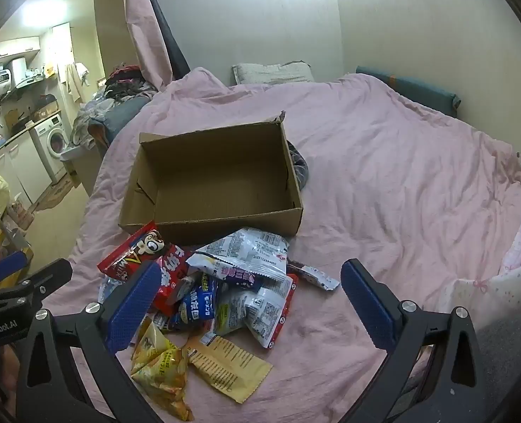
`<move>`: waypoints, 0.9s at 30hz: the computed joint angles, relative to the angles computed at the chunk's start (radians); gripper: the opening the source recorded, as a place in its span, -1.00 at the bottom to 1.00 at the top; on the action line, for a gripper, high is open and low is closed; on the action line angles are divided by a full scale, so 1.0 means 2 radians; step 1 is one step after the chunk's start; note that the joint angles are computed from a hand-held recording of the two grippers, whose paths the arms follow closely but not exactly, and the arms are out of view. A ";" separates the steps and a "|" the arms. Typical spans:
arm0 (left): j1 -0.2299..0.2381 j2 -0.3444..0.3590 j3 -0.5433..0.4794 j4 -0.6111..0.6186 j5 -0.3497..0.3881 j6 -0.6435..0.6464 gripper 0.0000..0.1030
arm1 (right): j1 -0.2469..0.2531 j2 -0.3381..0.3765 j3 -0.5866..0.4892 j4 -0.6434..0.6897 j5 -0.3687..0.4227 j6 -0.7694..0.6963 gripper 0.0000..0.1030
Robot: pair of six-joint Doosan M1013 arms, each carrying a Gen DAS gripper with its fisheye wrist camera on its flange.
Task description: Organize snacks
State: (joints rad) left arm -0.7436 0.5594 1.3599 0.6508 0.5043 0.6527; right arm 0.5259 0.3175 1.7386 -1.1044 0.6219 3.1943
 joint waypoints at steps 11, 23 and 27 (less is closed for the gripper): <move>0.004 0.000 -0.002 -0.024 0.001 0.012 1.00 | -0.001 0.000 0.000 0.001 0.002 0.002 1.00; 0.004 0.003 -0.003 -0.018 -0.001 0.005 1.00 | 0.002 0.001 -0.001 -0.002 0.005 0.005 1.00; 0.004 0.003 -0.004 -0.015 0.000 0.003 1.00 | 0.001 -0.001 0.000 -0.004 0.005 0.005 1.00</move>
